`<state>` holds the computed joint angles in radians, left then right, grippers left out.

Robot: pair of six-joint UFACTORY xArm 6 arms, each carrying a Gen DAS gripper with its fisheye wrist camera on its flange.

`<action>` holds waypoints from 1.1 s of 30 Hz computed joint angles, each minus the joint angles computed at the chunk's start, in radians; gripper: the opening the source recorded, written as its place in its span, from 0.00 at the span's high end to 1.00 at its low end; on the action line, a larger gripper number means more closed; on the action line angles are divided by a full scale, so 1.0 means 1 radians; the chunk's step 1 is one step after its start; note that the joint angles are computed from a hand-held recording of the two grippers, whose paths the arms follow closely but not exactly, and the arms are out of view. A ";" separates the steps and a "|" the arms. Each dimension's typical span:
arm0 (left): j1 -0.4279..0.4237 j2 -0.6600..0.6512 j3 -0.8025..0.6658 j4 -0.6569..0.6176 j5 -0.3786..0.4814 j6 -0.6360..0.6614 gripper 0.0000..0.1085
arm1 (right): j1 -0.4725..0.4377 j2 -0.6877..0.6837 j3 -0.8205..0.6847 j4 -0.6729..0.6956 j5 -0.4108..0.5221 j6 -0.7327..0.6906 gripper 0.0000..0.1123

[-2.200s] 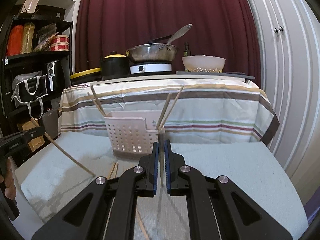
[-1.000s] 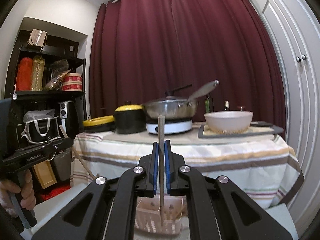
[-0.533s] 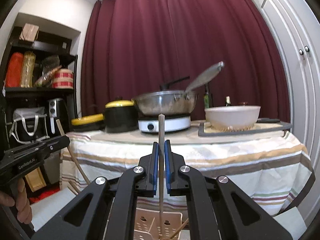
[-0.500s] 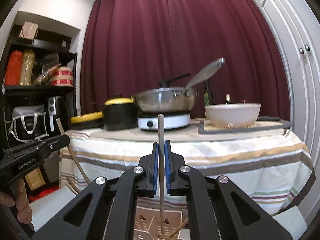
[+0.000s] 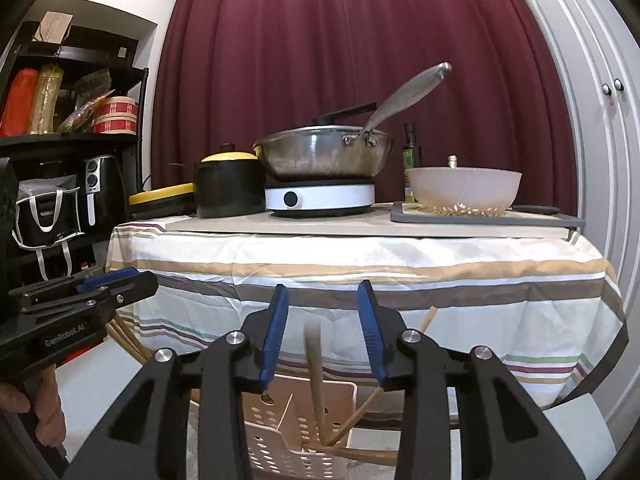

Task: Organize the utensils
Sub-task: 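Close the right gripper on a chopstick while the left gripper returns to the chopsticks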

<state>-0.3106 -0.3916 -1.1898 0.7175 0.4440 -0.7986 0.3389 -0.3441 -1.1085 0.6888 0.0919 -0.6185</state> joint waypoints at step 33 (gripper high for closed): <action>-0.519 -0.546 0.526 0.142 0.598 -0.332 0.54 | -0.056 -0.847 0.760 -0.392 0.384 0.401 0.61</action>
<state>-0.8300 -0.9371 -0.6641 0.8595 1.0424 -1.1308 0.2827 -1.1910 -0.3487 0.2971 0.4755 -0.2172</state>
